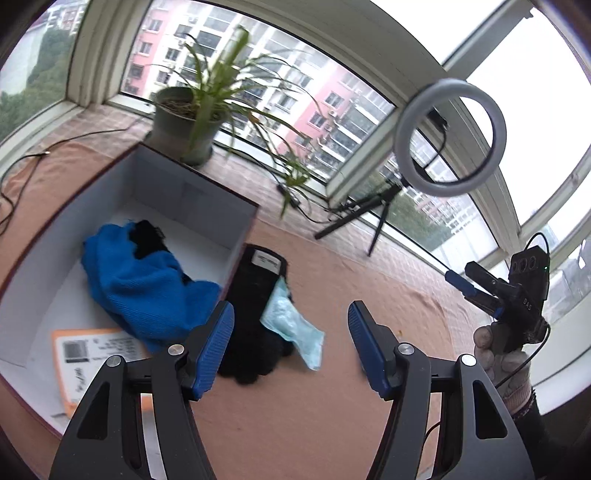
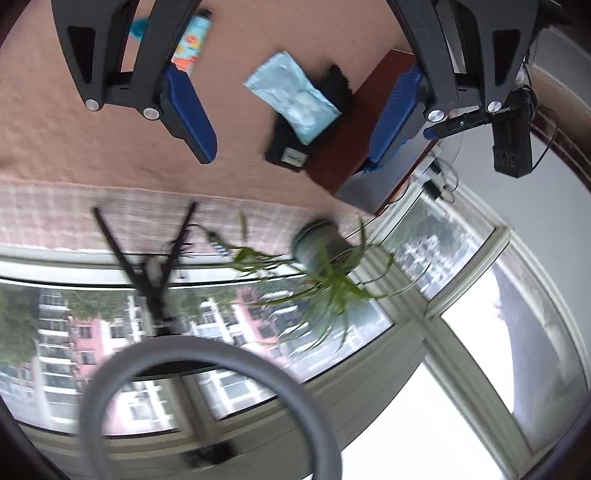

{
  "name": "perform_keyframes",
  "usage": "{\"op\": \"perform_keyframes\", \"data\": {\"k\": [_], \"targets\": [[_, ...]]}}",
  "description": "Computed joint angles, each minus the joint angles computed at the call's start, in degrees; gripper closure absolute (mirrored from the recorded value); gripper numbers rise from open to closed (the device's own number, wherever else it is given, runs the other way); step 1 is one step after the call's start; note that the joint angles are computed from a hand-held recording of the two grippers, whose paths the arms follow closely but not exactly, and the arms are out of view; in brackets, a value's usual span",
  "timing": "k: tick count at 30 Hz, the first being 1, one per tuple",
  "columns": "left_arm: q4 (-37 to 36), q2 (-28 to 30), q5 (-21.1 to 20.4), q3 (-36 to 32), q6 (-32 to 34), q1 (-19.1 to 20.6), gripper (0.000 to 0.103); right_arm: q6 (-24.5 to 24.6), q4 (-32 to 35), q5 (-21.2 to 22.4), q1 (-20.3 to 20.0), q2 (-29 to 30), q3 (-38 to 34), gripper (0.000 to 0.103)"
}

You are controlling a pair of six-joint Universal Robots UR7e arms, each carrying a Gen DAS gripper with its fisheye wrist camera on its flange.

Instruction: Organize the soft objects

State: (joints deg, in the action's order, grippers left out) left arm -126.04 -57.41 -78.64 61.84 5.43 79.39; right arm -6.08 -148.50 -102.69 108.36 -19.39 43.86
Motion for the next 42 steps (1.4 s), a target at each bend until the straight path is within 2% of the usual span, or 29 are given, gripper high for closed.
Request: {"op": "perform_keyframes", "data": {"k": [5, 9, 11, 15, 20, 22, 25, 30, 35, 38, 42], "targets": [[1.12, 0.18, -1.31, 2.15, -0.06, -0.95, 0.039, 1.41, -7.9, -7.64, -1.05, -8.51, 15.24, 0.021], [2.45, 0.75, -2.34, 3.58, -0.01, -1.85, 0.039, 4.25, -11.96, -9.93, -2.27, -12.74, 23.13, 0.021], [2.92, 1.15, -2.81, 4.35, 0.14, -2.36, 0.039, 5.7, -13.56, -10.21, -2.98, -13.97, 25.76, 0.021], [3.32, 1.85, -2.28, 5.89, 1.15, -3.33, 0.039, 6.75, -14.62, -14.24, -3.84, -15.0, 28.42, 0.021], [4.53, 2.72, -1.87, 7.28, 1.55, -4.13, 0.039, 9.03, -15.72, -12.43, -5.4, -16.2, 31.51, 0.022], [5.21, 3.17, -1.54, 7.57, 1.8, -4.47, 0.039, 9.85, -14.8, -11.21, -5.69, -16.27, 31.96, 0.026], [5.76, 3.74, -0.53, 8.26, 3.29, -5.11, 0.039, 10.12, -12.73, -8.57, -6.0, -15.82, 31.79, 0.038], [6.01, 4.86, 0.7, 8.63, 6.35, -5.9, 0.039, 9.07, -9.13, -4.79, -5.78, -13.38, 29.16, 0.044], [5.53, 5.87, 1.9, 10.17, 10.88, -7.01, 0.039, 8.96, -4.88, -3.62, -5.6, -10.79, 26.17, 0.046], [3.83, 6.77, 4.32, 11.82, 14.91, -7.86, 0.039, 9.83, -3.87, -3.39, -5.86, -9.86, 25.08, 0.046], [3.09, 8.29, 6.87, 12.15, 16.7, -8.25, 0.041, 11.83, -3.69, -2.83, -6.56, -9.77, 24.84, 0.047]]}}
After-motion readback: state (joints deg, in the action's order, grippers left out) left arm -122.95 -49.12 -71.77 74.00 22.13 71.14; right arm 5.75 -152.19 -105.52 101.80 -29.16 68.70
